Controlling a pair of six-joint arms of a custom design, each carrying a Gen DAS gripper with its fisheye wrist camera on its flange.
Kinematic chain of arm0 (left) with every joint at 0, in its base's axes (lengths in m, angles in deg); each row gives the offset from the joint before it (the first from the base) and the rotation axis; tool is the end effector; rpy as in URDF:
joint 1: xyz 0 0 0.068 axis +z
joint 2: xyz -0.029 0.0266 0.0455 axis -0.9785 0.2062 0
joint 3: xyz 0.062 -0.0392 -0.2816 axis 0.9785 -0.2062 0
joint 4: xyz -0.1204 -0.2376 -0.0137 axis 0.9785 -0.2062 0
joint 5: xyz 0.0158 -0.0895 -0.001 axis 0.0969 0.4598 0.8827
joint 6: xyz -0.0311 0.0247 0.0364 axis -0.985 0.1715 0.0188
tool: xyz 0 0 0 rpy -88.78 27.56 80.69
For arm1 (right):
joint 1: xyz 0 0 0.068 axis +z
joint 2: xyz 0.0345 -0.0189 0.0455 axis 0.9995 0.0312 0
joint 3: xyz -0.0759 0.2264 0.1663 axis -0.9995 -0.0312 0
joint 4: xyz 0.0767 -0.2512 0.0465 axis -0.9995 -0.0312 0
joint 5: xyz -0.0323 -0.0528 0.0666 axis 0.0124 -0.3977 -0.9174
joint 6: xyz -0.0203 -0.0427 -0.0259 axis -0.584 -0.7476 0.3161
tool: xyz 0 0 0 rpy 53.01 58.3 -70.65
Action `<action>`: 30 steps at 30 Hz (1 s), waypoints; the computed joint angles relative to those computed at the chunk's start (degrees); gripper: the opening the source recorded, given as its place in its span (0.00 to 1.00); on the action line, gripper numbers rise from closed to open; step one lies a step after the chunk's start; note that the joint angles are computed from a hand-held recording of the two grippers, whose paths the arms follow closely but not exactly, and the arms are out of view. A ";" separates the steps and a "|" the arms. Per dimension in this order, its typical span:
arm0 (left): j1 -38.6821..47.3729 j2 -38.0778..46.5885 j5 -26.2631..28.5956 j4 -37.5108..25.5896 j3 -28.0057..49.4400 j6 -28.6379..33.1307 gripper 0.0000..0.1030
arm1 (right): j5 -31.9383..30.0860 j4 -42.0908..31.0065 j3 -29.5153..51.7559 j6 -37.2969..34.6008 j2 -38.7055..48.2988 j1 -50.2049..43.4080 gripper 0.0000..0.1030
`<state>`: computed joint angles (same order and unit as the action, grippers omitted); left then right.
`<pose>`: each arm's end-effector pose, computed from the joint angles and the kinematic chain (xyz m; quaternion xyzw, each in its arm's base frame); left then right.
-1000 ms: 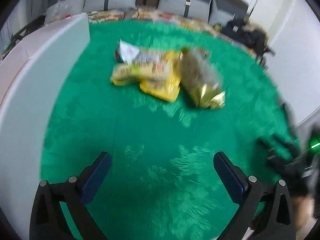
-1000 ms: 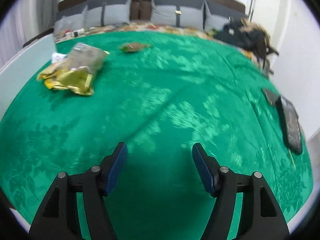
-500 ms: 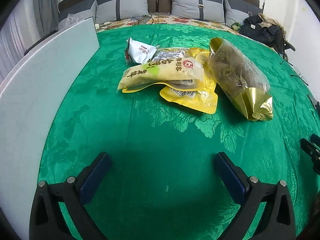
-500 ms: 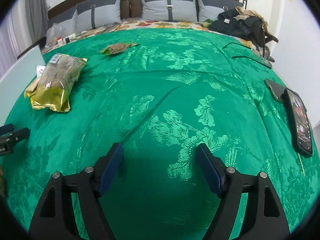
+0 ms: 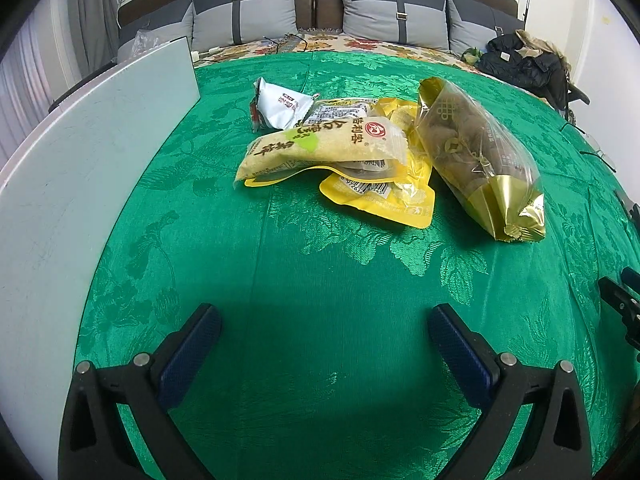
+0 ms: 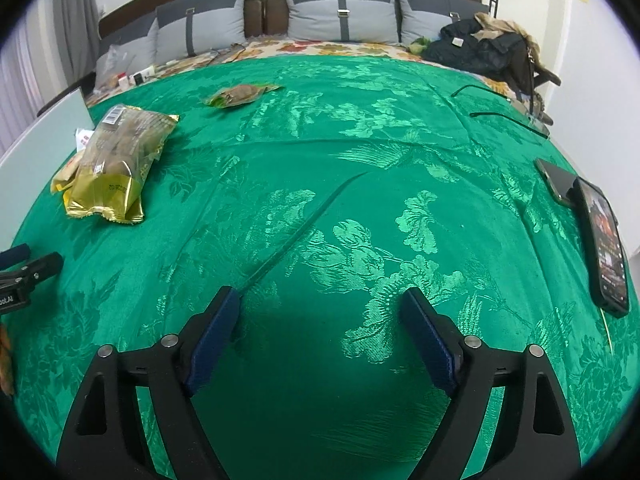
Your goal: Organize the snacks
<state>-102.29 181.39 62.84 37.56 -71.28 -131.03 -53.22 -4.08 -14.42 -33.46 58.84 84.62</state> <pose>0.1796 -0.0643 0.0581 -0.1922 0.9315 0.0530 0.3042 0.2255 -0.0045 0.0784 -0.1924 0.9228 0.0599 0.3283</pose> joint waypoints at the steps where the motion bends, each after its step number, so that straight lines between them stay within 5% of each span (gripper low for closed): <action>1: -0.02 0.01 0.00 -0.01 0.02 -0.01 1.00 | 0.03 0.07 -0.04 0.03 0.02 0.02 0.84; 30: -0.51 -0.67 -0.11 -0.71 -0.06 -0.53 1.00 | -0.13 -0.57 0.26 -0.09 -0.13 -0.07 0.84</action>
